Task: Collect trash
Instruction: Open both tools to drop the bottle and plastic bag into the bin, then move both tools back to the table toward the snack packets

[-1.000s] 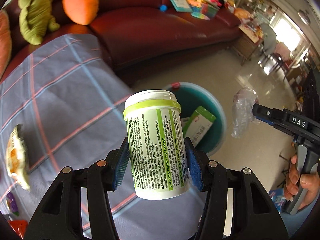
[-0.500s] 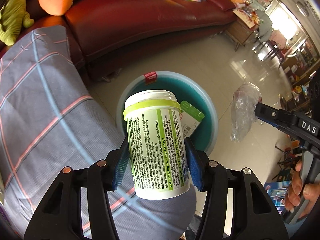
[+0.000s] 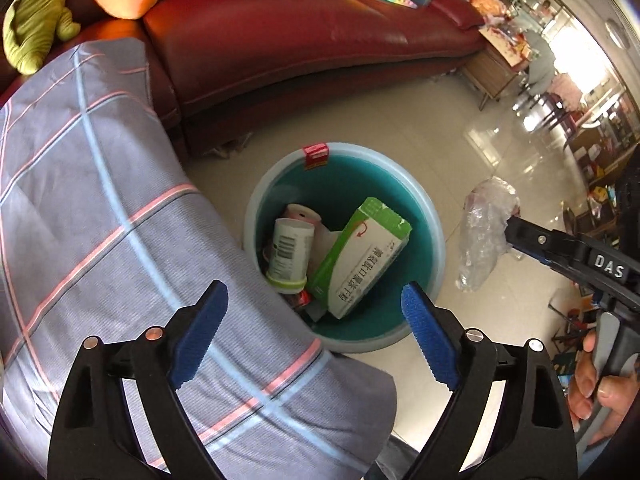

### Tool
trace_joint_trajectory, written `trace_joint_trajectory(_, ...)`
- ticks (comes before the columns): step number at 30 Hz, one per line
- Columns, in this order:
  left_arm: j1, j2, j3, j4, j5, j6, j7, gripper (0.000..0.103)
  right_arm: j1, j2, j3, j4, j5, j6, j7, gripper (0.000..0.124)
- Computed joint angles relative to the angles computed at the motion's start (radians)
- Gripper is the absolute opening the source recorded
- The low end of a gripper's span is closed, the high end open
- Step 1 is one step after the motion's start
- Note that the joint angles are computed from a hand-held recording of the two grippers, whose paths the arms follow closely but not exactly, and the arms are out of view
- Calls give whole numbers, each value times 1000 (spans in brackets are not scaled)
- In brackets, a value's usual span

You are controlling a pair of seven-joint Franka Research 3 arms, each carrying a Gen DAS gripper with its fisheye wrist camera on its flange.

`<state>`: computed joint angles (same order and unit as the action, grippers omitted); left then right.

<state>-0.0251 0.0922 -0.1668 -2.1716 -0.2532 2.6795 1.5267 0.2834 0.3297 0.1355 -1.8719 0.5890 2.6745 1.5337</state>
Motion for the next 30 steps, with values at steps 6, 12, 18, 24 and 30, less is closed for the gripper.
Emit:
trace_joint_trajectory(6, 2, -67, 17, -76, 2, 32, -13, 94, 30, 43, -7, 57, -66, -40, 20, 32)
trace_joint_trajectory(12, -4, -104, 39, -112, 10, 25, -18, 95, 49, 67, 1, 91, -96, -59, 34, 63)
trace_joint_trajectory(18, -7, -123, 54, -135, 0, 25, -13, 95, 56, 48, -13, 70, -119, -52, 79, 75)
trace_joint_trajectory(24, -12, -154, 66, -167, -30, 30, 12, 95, 64, 27, -19, 49, -148, -56, 115, 75)
trace_joint_trajectory(30, -17, -198, 85, -210, -38, 33, 20, 95, 82, 4, -17, 31, -179, -56, 140, 76)
